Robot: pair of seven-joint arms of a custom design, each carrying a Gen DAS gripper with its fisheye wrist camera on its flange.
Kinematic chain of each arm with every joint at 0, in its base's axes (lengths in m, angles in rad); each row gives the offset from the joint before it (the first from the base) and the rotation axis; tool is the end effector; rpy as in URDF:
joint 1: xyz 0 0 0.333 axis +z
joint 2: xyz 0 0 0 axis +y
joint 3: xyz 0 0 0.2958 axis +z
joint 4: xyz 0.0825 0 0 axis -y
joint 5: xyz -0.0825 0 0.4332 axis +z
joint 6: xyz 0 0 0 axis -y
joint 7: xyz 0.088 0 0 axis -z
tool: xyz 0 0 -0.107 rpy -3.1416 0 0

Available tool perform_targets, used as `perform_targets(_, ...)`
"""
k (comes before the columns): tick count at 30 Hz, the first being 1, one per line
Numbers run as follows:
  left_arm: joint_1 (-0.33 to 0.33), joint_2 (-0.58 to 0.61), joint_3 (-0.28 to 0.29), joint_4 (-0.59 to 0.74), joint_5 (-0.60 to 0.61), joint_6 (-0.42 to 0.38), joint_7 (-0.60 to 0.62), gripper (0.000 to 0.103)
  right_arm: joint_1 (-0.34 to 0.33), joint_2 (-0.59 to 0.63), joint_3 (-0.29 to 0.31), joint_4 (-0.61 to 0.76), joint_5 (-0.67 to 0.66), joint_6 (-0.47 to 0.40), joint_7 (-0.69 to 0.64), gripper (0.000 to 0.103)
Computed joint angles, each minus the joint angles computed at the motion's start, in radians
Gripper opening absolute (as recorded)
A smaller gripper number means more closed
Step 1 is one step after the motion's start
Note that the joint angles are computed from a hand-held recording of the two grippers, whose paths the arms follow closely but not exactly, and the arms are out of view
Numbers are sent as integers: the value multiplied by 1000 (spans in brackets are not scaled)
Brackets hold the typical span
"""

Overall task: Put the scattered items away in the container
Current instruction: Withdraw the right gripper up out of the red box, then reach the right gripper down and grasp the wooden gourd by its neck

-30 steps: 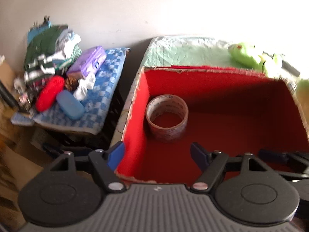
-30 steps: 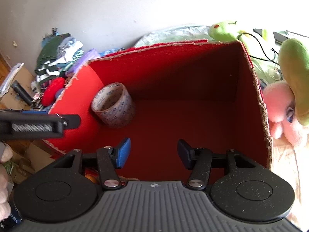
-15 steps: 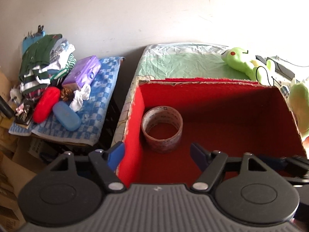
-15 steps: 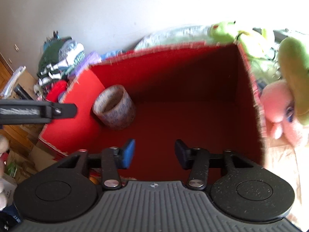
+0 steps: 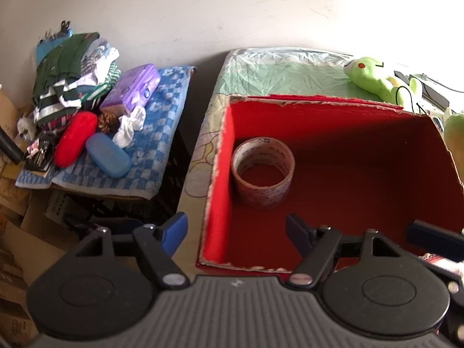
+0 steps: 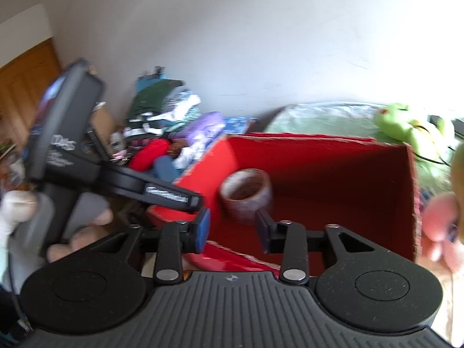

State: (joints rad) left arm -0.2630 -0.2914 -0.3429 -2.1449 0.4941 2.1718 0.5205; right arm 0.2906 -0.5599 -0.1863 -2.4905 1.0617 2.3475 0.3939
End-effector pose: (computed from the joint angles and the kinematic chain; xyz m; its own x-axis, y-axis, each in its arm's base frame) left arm 0.4600 -0.3095 0.5207 0.2437 -0.9658 -0.0879 -0.8091 -0.1525 -0.5676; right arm 0.4713 0.0596 0.4937 0.6976 -0.6371 -0.3278 -0.5690 -0.2146 -0.7938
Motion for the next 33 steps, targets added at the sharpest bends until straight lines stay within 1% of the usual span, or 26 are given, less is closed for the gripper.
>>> perform_targets(3,0,-38,1,-26,-9,-17,-17,78,6,8,-20,19,-3,-90,1,18)
perform_targets(7,4,-122,1,-93,-29,-19,-42,78,-2,13,-34,32,21,-195,-43,16)
perform_targets(8,6,-146,-2,-112,-33,-22,-50,76,-5,16,-34,36,24,-218,-55,16)
perform_targets(11,8,-210,-7,-169,-55,-27,-69,67,-20,39,-37,55,22,-303,-76,13)
perform_targets(12,5,-228,-4,-190,-75,-22,-72,66,-28,50,-35,63,18,-331,-76,10)
perform_targets(15,-11,-272,10,-253,-150,5,-73,64,-54,85,-22,84,0,-386,-73,9)
perform_targets(17,-22,-294,9,-292,-190,32,-78,64,-71,92,-7,83,-12,-400,-66,9)
perform_targets(19,-36,-306,7,-326,-221,76,-70,66,-85,100,8,83,-29,-400,-54,9)
perform_targets(21,-48,-290,2,-334,-241,115,-44,75,-94,112,22,84,-46,-395,-31,9)
perform_targets(24,-61,-243,-13,-328,-246,149,-3,76,-102,145,37,101,-76,-399,18,10)
perform_targets(26,-74,-213,-13,-322,-263,154,23,75,-105,156,48,105,-96,-392,40,13)
perform_targets(28,-84,-197,-6,-327,-289,157,36,69,-109,164,51,111,-113,-400,58,13)
perform_targets(29,-87,-193,1,-330,-304,160,42,64,-111,167,49,114,-120,-409,66,14)
perform_targets(32,-92,-196,16,-355,-346,199,44,62,-115,180,55,122,-143,-428,91,15)
perform_targets(33,-95,-195,20,-359,-359,213,51,62,-116,184,59,125,-155,-434,102,16)
